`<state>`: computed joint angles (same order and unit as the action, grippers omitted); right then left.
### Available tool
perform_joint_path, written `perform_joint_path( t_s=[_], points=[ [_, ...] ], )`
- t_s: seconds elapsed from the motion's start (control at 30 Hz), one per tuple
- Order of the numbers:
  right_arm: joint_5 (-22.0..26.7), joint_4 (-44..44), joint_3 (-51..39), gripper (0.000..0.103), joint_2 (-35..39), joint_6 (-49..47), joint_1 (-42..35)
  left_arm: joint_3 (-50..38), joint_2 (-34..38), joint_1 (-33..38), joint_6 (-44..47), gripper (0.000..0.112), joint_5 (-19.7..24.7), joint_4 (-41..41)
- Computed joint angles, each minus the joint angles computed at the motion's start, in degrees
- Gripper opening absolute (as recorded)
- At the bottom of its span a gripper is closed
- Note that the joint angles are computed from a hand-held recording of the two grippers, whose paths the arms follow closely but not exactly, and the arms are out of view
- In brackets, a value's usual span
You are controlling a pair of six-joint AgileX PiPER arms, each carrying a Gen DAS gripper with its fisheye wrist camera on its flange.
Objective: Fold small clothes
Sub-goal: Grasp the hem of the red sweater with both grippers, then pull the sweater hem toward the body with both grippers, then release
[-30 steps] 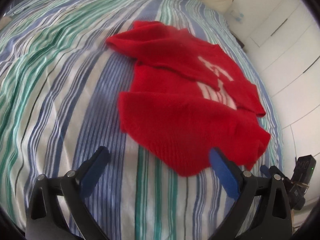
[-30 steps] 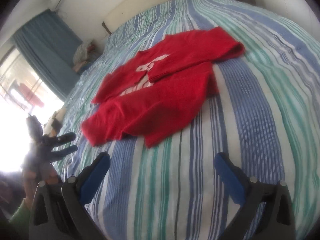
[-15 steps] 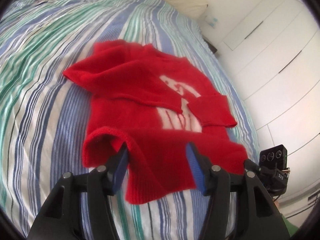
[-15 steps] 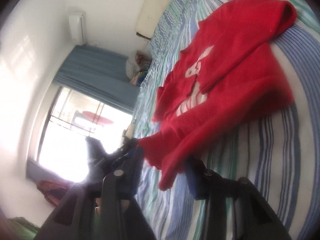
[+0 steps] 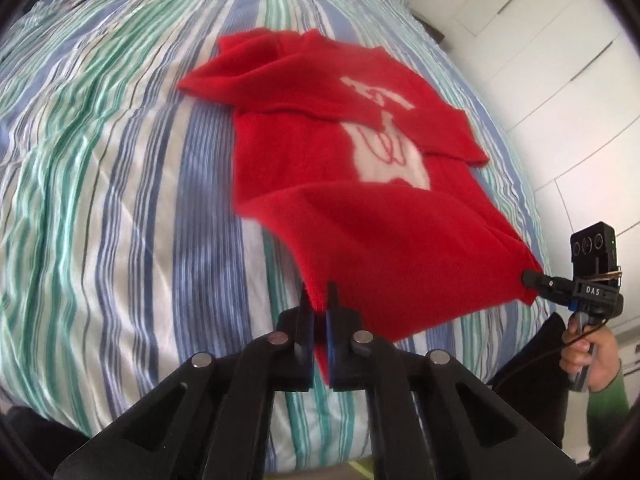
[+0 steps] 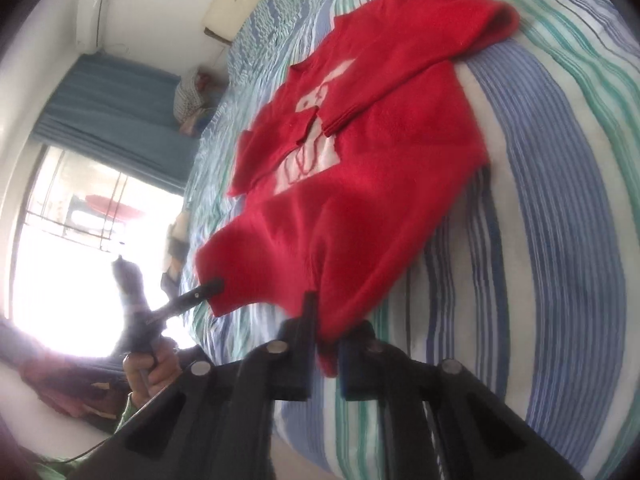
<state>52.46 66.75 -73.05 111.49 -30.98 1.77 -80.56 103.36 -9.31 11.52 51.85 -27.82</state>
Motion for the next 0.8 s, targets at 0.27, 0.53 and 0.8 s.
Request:
perform_joint_path(
  t_s=[0.27,0.53,0.8],
  points=[
    [1.4,-13.3,7.1,0.005,-5.3,8.0,1.3,4.8,0.1,-5.6,-7.8,0.002,0.3,12.8],
    [-6.8,-17.8,10.7,0.004,-5.3,9.9,3.0,2.8,0.0,-9.1,-16.2,0.002,2.1,20.9],
    [-5.0,-33.2,12.2,0.003,-10.9,24.1,2.9,5.1,2.5,-13.4,-23.9,0.002,0.8,29.9]
  ],
)
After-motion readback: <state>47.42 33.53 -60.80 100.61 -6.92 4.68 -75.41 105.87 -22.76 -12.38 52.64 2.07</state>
